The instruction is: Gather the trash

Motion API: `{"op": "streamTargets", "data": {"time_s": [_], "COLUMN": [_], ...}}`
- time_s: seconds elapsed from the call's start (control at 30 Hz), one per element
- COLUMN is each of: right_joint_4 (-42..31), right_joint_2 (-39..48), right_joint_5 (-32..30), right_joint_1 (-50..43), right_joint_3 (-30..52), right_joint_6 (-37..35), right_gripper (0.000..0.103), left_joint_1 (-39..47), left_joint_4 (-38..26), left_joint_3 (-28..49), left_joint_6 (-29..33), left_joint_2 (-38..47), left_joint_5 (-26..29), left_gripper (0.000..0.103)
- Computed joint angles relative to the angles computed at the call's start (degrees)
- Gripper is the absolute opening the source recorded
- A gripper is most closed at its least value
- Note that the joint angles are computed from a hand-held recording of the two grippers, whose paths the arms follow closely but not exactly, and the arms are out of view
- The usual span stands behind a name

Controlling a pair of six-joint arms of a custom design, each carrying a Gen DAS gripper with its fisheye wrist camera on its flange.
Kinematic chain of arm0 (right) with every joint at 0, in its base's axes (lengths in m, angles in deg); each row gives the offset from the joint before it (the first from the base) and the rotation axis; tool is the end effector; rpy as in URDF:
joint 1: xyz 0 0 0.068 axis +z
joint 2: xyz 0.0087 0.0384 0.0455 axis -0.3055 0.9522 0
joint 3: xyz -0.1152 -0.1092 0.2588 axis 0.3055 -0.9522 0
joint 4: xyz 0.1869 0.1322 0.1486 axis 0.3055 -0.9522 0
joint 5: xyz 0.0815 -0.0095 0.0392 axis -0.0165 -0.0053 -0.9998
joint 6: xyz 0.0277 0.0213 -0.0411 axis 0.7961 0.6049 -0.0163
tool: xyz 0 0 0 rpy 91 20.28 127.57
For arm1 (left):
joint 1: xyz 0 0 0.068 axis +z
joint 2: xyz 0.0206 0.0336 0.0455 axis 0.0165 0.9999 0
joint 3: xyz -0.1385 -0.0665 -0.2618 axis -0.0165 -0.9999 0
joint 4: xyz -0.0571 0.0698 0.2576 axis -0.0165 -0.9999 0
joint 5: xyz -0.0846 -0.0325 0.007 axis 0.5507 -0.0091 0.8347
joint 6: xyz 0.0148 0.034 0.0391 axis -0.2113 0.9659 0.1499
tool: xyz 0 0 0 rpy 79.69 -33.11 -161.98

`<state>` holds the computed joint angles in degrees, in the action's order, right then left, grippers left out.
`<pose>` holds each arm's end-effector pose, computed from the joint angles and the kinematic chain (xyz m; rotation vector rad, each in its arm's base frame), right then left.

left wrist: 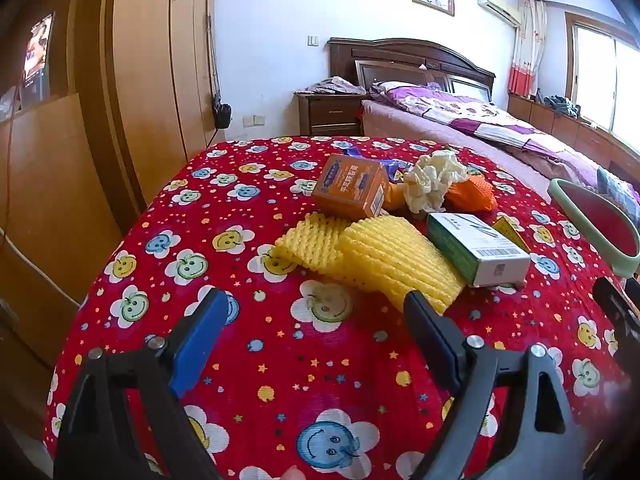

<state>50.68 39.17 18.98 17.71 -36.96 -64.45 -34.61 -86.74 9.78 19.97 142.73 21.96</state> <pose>0.2989 0.2135 0.1793 -0.5483 1.9878 0.4491 0.2010 -0.1089 0.1805 -0.7922 2.0812 0.4063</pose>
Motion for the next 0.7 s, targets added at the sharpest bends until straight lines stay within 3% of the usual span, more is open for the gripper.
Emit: {"op": "streamTargets", "data": {"time_s": [0.7], "right_joint_4": [-0.37], "right_joint_2": [-0.03], "right_joint_5": [0.23], "right_joint_1": [-0.02], "right_joint_3": [0.12], "right_joint_6": [-0.33], "right_gripper": [0.103], "left_joint_1": [0.80], "left_joint_4": [1.54], "left_joint_3": [-0.55], "left_joint_6": [1.37], "left_joint_2": [-0.82], "left_joint_5": [0.44], "left_gripper": [0.090]}}
